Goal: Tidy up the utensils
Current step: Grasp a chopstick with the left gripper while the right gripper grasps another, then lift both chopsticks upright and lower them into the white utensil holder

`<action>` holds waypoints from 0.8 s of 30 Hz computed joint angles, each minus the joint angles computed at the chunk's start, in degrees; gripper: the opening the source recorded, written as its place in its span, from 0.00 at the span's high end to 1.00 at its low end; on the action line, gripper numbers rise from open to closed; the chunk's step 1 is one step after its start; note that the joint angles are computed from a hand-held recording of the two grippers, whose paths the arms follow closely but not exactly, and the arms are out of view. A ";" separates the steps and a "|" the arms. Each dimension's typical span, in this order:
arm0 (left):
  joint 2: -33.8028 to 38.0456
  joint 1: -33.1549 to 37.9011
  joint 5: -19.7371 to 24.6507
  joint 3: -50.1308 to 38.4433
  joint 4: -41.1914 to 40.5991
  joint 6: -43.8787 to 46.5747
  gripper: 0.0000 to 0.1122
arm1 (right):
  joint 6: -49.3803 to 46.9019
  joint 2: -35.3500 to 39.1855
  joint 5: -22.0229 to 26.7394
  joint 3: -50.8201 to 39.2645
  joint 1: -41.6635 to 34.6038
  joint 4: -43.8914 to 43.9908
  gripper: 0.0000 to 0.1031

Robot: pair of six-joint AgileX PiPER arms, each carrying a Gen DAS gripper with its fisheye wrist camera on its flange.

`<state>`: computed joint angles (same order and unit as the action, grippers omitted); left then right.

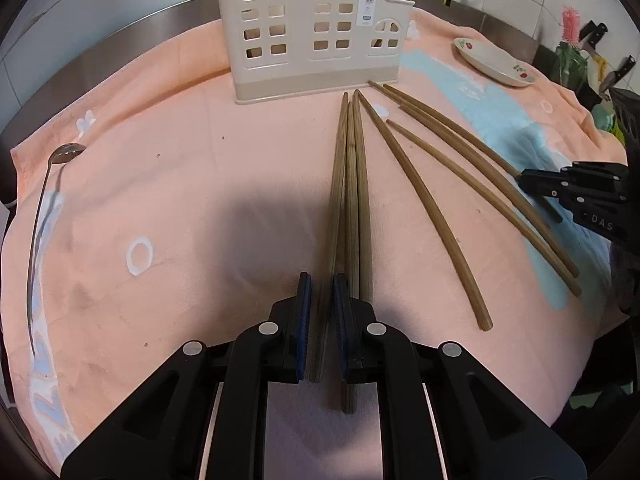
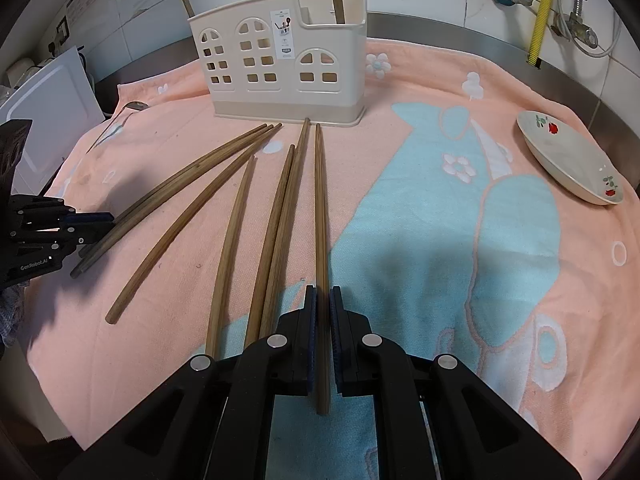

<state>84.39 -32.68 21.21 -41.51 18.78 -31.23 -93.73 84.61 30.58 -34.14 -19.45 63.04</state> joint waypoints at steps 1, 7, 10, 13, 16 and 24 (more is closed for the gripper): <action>0.19 0.15 -0.27 -0.04 -0.20 0.07 0.90 | 0.03 -0.03 -0.08 0.03 0.09 0.04 0.93; 0.96 -0.90 -0.85 -0.19 3.89 -5.13 0.90 | -1.34 -0.06 -0.04 0.45 -0.11 1.54 0.93; 0.84 -1.27 -1.10 0.09 5.86 -8.23 0.93 | -2.07 -0.28 -0.63 0.76 0.15 2.34 0.94; 0.02 -1.50 -1.17 0.24 6.69 -9.82 0.95 | -2.37 -0.99 -0.53 1.17 0.10 2.82 0.94; -1.84 -2.03 -0.42 0.11 7.74 -11.11 0.95 | -1.98 -2.30 0.46 1.21 -0.72 2.61 0.94; -8.87 -2.91 2.45 -0.63 10.65 -14.38 0.95 | 1.47 -9.30 6.28 -0.22 -3.70 0.39 0.94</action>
<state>75.52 -35.59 23.66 -42.14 29.43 -45.61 -92.26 75.32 36.86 -34.36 -23.15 63.43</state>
